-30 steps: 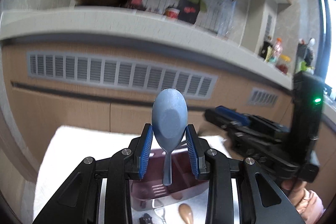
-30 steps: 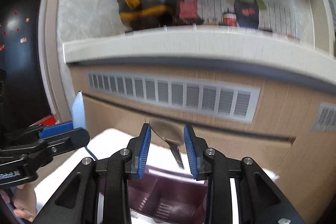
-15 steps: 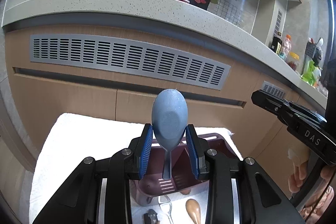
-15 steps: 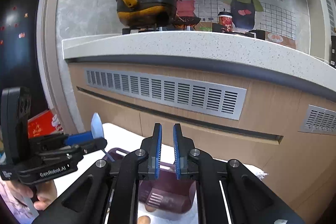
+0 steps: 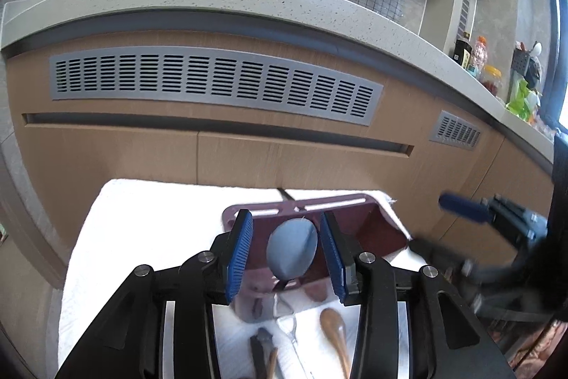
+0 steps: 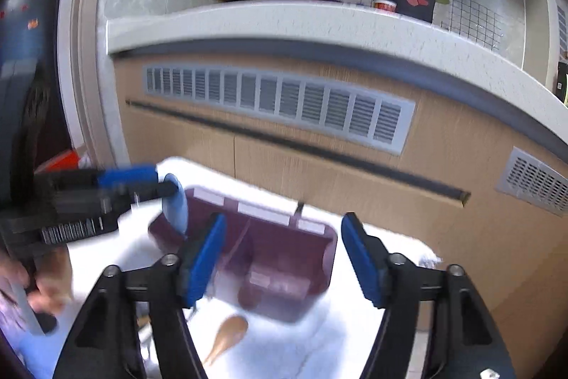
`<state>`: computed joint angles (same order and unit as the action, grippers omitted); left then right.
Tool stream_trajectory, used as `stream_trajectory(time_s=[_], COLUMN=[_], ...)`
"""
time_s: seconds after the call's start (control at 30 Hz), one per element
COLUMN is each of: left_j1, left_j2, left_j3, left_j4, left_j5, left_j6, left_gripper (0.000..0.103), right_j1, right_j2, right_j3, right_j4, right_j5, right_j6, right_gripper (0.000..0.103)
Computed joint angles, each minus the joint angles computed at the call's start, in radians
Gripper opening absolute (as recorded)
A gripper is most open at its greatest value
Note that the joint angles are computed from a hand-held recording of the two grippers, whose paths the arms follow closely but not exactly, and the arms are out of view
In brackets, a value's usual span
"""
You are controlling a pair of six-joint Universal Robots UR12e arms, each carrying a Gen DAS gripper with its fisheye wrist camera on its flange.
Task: Organize utensils
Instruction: 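Open the left tool over the caddy while the right tool releases the dark spoon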
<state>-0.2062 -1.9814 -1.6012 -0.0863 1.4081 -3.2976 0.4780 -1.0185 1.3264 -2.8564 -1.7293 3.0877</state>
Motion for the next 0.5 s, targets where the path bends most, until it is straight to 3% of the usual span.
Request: stream_trajectory(time_s=[0.27, 0.33, 0.5], left_j1=[0.009, 0.010, 0.012], left_j2=[0.061, 0.076, 0.112], left_j3=[-0.110, -0.141, -0.212], left_j4=[-0.049, -0.069, -0.120], left_j5=[0.040, 0.046, 0.047], left_j6=[0.040, 0.054, 0.089], left_gripper=[0.051, 0.051, 0.051], right_j1=[0.035, 0.038, 0.029], right_j2=[0.017, 0.023, 0.036], right_j3=[0.016, 0.019, 0.015], right_j4=[0.222, 0.253, 0.307], right_j5=[-0.077, -0.070, -0.005], right_j6=[-0.028, -0.005, 0.103], right_gripper=[0.085, 0.095, 0.102])
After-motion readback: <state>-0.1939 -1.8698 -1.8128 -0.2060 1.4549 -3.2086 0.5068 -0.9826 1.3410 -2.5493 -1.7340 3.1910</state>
